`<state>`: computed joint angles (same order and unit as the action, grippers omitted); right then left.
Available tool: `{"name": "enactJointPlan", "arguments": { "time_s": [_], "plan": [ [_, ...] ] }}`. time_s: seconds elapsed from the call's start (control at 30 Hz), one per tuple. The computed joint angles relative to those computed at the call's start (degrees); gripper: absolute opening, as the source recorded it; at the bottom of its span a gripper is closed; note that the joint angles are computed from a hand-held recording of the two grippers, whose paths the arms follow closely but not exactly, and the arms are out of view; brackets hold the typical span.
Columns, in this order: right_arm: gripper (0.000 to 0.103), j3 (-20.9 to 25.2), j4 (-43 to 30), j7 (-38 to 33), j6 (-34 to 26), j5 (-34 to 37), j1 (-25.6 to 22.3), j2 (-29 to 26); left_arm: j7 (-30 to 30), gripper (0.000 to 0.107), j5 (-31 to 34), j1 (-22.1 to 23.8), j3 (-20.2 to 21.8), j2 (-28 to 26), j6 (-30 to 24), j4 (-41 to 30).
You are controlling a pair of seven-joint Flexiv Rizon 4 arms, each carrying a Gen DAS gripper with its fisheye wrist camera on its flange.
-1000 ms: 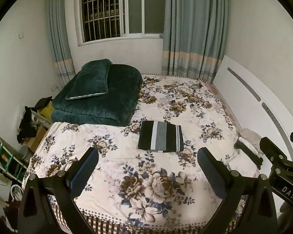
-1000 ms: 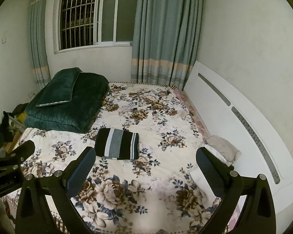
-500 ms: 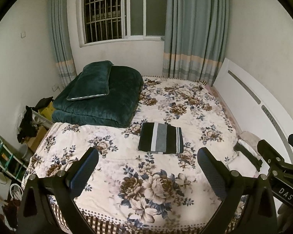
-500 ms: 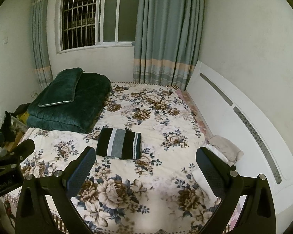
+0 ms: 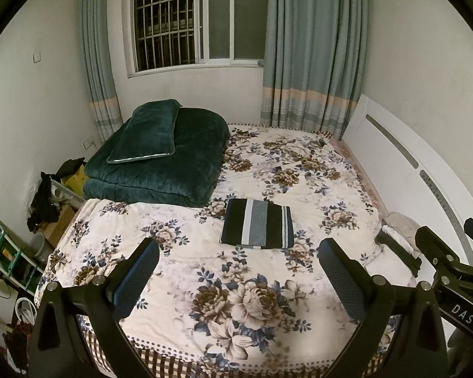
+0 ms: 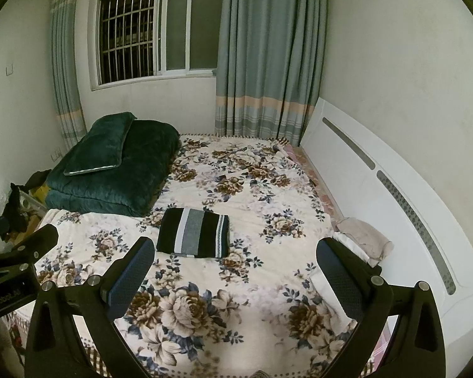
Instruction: Fold small clothes
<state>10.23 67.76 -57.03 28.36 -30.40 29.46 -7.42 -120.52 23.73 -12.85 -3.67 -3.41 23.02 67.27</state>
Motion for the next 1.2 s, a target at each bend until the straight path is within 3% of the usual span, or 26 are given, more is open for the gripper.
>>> {"name": "enactJointPlan", "arguments": {
  "time_s": [1.2],
  "plan": [
    [0.103,0.1,-0.9,1.6,-0.4,-1.3,1.8,-0.9,-2.3,0.103,2.3,-1.9,0.2,-1.4,-2.7,-3.3]
  ]
}}
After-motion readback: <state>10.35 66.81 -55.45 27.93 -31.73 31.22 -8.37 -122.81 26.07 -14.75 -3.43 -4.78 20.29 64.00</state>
